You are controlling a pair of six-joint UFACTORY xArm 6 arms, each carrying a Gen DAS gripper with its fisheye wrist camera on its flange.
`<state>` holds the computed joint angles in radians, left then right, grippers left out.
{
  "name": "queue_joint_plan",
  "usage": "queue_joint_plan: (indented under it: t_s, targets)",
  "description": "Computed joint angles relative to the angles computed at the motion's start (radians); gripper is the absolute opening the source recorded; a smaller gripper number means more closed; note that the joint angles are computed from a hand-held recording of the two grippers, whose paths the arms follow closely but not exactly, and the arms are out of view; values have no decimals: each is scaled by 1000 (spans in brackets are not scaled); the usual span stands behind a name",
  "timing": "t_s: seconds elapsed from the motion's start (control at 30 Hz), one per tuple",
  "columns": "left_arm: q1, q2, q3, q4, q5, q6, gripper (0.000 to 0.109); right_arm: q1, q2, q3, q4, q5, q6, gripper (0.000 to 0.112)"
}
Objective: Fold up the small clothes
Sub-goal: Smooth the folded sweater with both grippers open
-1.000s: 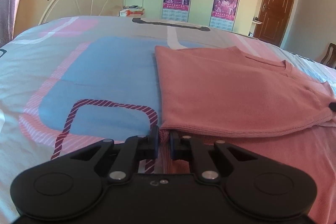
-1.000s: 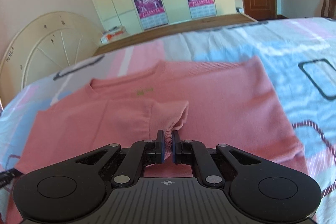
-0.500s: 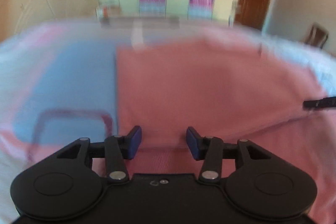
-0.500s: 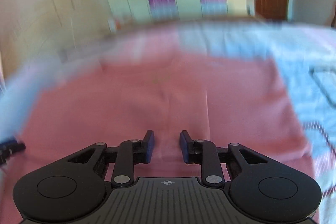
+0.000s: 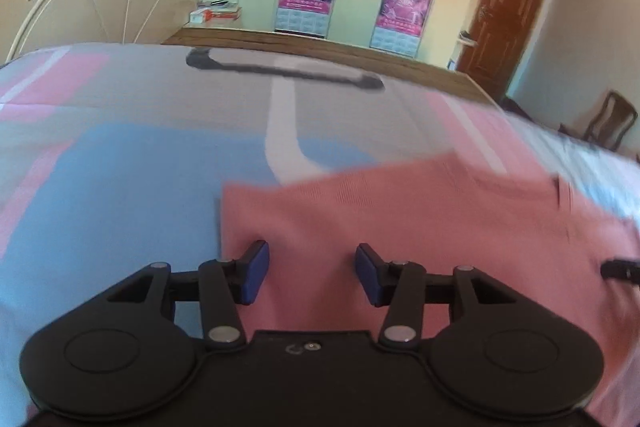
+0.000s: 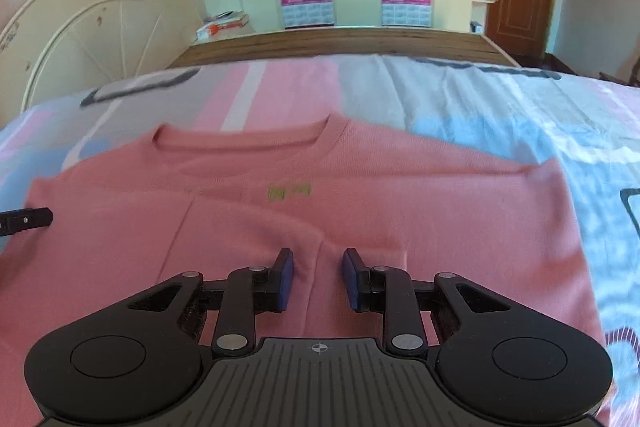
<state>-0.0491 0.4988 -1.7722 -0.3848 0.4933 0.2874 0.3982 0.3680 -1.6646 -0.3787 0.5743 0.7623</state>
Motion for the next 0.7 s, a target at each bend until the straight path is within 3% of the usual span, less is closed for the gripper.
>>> queue_joint_plan:
  t_s: [0.07, 0.13, 0.23, 0.33, 0.43, 0.5, 0.57, 0.63, 0.7]
  targets:
    - [-11, 13, -22, 44, -22, -30, 48, -3, 26, -37, -6, -39, 13, 26]
    - [-31, 20, -32, 31, -10, 9, 49, 12, 97, -135, 89, -61, -62, 26]
    - [-60, 23, -10, 139, -60, -4, 49, 57, 266, -382, 260, 1, -236, 26]
    - [-34, 34, -6, 209, -82, -87, 49, 83, 400, -579, 351, 81, -360, 26]
    - [0, 28, -2, 81, -73, -35, 49, 62, 328, -430, 334, -3, -310, 26]
    - [5, 19, 11, 139, -71, -26, 49, 37, 238, -283, 226, -65, -142, 26]
    - [-1, -36, 74, 181, -89, -63, 49, 23, 164, -190, 167, -78, -63, 26]
    - [-23, -110, 168, 55, -140, 16, 50, 19, 88, -92, 160, -116, -83, 26]
    - [-69, -185, 265, -80, -160, 139, 50, 37, 37, -23, 235, -145, -196, 26]
